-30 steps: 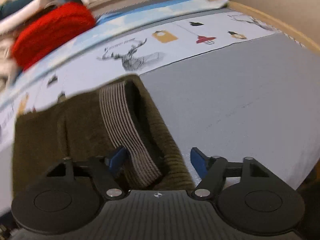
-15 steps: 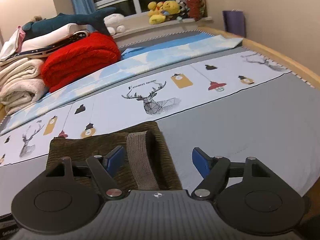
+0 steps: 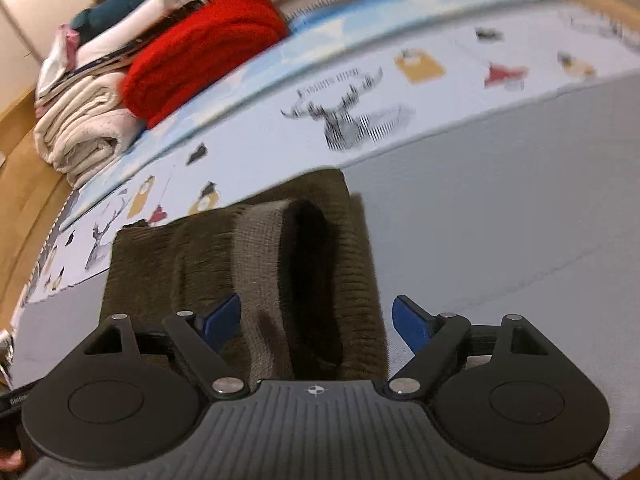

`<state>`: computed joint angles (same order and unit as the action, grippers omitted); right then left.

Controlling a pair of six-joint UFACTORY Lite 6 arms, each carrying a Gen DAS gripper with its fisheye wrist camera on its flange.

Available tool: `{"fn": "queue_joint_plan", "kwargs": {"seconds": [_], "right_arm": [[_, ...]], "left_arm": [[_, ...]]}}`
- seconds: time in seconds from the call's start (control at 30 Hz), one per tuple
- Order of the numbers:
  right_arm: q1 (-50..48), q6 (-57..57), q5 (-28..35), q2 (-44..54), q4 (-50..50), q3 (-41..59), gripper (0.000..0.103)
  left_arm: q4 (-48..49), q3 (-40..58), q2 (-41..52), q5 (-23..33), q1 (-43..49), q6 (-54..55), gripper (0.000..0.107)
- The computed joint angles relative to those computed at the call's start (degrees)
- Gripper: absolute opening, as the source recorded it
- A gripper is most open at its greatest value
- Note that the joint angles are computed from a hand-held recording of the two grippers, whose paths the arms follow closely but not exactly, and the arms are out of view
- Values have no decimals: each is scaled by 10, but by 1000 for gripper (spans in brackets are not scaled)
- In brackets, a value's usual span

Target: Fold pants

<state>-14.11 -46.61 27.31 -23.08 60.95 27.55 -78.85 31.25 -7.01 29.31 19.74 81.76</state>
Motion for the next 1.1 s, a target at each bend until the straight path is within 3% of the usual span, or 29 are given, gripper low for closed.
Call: {"fn": "queue_joint_plan", "kwargs": {"seconds": [0.2,0.4,0.47,0.53,0.6,0.7,0.77,0.83,1.03,1.1], "right_arm": [[-14,-99,30,168,120,65,100],[20,-130,42,249,166,113,102],[42,-140,19,251,182,115,101],[58,-151,-2,246,198,116,94],[71,-166,-21,226,211,109,76],[100,-206,-68,184,226,99,59],[120,-287,-100,159,288,95,53],[102,-337,-80,163,348,109,51],[73,-492,-36,243,512,220,51],[67,-505,-28,295,524,283,62]], "left_arm": [[41,152,169,21,-15,-82,82],[67,310,342,93,-14,-177,82],[53,326,361,90,-26,-165,82],[41,337,370,86,-43,-151,70],[52,344,364,57,-68,-156,51],[49,330,319,18,-103,-134,36],[48,341,302,20,-112,-141,35],[49,381,304,27,-116,-158,34],[176,663,424,60,-146,-319,36],[243,783,496,63,-152,-413,52]]}}
